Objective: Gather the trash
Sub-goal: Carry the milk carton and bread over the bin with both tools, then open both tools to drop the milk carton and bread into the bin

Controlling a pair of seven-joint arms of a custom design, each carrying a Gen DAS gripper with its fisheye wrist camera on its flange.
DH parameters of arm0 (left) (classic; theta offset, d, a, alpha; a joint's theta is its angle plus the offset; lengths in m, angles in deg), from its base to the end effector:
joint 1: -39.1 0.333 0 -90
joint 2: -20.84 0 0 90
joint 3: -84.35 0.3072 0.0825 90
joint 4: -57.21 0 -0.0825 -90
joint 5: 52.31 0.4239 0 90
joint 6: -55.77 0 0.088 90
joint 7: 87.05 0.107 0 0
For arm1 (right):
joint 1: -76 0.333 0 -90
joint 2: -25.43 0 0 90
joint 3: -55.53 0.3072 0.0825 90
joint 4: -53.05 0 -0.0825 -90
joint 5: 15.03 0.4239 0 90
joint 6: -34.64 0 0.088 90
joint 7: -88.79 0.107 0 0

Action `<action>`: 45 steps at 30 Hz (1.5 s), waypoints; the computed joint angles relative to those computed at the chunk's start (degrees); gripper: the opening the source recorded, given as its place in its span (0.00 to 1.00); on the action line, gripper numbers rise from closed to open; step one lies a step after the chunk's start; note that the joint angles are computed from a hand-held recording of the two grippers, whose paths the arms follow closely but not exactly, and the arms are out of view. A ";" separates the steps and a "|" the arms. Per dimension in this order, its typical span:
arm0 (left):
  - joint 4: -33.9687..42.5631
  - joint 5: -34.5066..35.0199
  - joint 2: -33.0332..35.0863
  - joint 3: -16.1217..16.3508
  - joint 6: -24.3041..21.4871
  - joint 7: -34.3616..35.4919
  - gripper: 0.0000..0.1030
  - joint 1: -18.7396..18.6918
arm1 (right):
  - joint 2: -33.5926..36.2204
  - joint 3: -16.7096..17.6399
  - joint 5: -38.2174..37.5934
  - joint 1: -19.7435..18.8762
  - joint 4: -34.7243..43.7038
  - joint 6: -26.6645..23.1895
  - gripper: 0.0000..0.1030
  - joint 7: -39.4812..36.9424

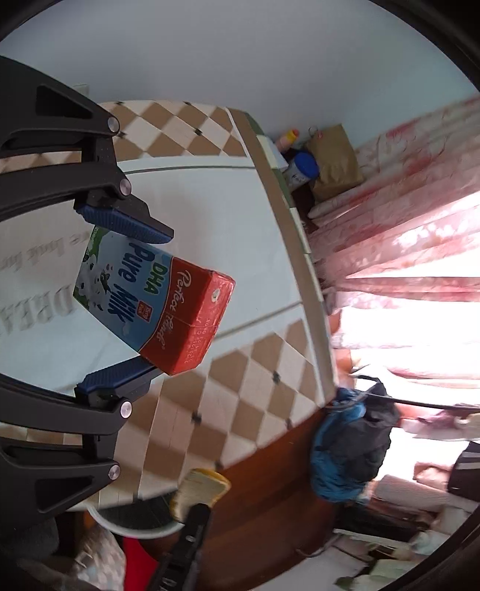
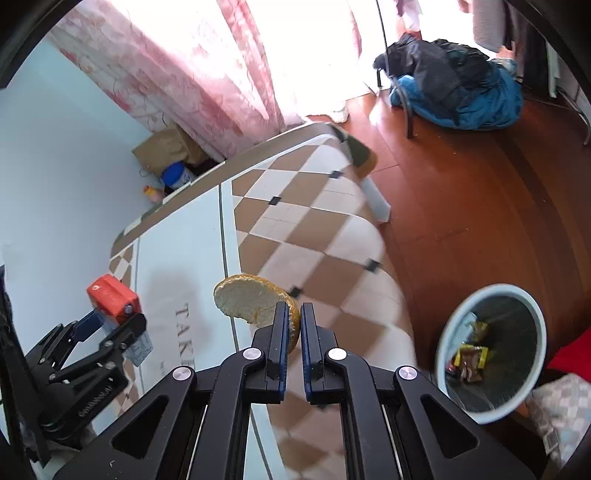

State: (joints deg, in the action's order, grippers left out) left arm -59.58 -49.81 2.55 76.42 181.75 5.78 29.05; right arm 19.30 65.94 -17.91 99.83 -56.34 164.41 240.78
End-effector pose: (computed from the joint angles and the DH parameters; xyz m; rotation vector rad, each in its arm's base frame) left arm 0.5131 -0.1738 0.6135 -1.5371 2.2787 -0.4576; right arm 0.5008 0.3442 0.5728 -1.4145 2.2736 -0.0537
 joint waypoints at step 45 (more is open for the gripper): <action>17.64 -21.71 27.98 -12.92 -10.63 -17.14 0.94 -15.34 | -56.06 -5.35 16.60 -18.49 -60.04 -12.91 0.65 -10.00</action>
State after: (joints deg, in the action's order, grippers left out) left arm -41.94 -71.52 30.53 63.50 171.12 -11.36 13.72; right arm -36.76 60.58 -1.31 81.34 -116.38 151.50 230.78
